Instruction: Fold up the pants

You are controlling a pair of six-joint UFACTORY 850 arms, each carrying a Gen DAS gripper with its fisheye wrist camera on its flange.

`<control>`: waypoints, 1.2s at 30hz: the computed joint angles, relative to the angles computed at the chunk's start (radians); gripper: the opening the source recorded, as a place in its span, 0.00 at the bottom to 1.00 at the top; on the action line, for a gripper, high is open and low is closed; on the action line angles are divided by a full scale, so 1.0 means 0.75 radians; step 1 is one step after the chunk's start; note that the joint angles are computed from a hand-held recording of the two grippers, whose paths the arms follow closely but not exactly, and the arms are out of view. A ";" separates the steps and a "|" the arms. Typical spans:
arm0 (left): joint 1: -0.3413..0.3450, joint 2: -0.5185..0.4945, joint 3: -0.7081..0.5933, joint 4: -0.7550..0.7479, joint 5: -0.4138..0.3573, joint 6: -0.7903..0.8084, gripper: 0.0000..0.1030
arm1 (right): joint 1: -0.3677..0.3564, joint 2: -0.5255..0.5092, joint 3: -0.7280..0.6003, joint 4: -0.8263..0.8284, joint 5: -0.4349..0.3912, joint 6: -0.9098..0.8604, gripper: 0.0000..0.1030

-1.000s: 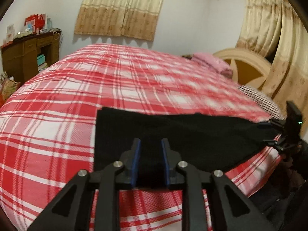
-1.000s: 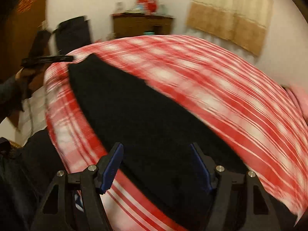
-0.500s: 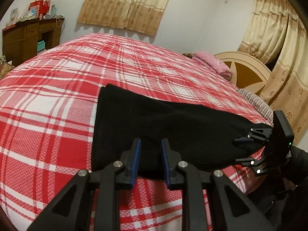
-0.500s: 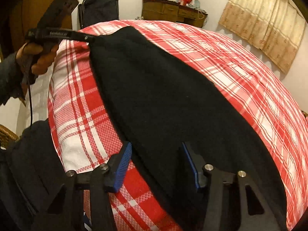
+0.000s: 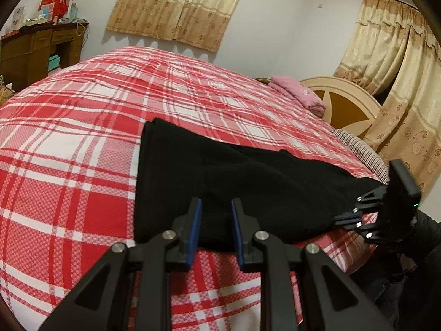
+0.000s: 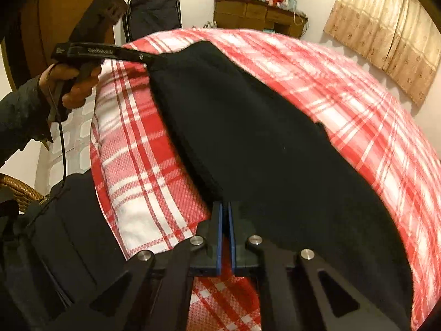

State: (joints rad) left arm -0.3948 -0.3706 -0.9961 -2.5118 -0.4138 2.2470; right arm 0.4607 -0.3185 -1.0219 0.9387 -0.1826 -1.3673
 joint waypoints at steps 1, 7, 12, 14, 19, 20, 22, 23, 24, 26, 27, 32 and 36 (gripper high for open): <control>-0.001 0.001 0.001 0.003 -0.002 -0.004 0.22 | 0.001 -0.014 -0.003 -0.047 0.005 0.046 0.03; -0.061 0.023 -0.031 -0.246 0.106 0.255 0.44 | -0.020 -0.013 -0.023 -0.052 -0.059 0.070 0.06; -0.120 0.000 -0.102 -0.434 0.119 0.482 0.51 | -0.069 0.014 -0.082 -0.092 -0.164 0.091 0.06; -0.136 -0.041 -0.157 -0.322 0.122 0.371 0.51 | -0.105 -0.003 -0.139 -0.022 -0.210 0.074 0.06; -0.198 -0.169 -0.302 -0.182 0.215 0.280 0.51 | -0.191 -0.175 -0.411 -0.047 -0.365 0.338 0.09; -0.204 -0.181 -0.313 -0.113 0.216 0.208 0.51 | -0.202 -0.214 -0.462 -0.062 -0.387 0.394 0.17; -0.211 -0.210 -0.339 0.073 0.212 0.022 0.51 | -0.216 -0.302 -0.571 -0.113 -0.434 0.530 0.37; -0.216 -0.223 -0.349 0.166 0.219 -0.064 0.51 | -0.224 -0.342 -0.619 -0.121 -0.463 0.589 0.47; -0.220 -0.234 -0.357 0.254 0.230 -0.140 0.51 | -0.234 -0.383 -0.666 -0.098 -0.498 0.632 0.48; -0.230 -0.252 -0.366 0.317 0.261 -0.195 0.51 | -0.243 -0.448 -0.744 -0.068 -0.543 0.679 0.48; -0.229 -0.249 -0.355 0.276 0.249 -0.151 0.52 | -0.240 -0.469 -0.771 -0.098 -0.542 0.725 0.48; -0.204 -0.242 -0.340 0.413 0.168 -0.305 0.55 | -0.241 -0.598 -0.933 -0.178 -0.651 0.914 0.47; -0.213 -0.237 -0.321 0.310 0.150 -0.188 0.56 | -0.247 -0.634 -0.954 -0.133 -0.719 0.877 0.31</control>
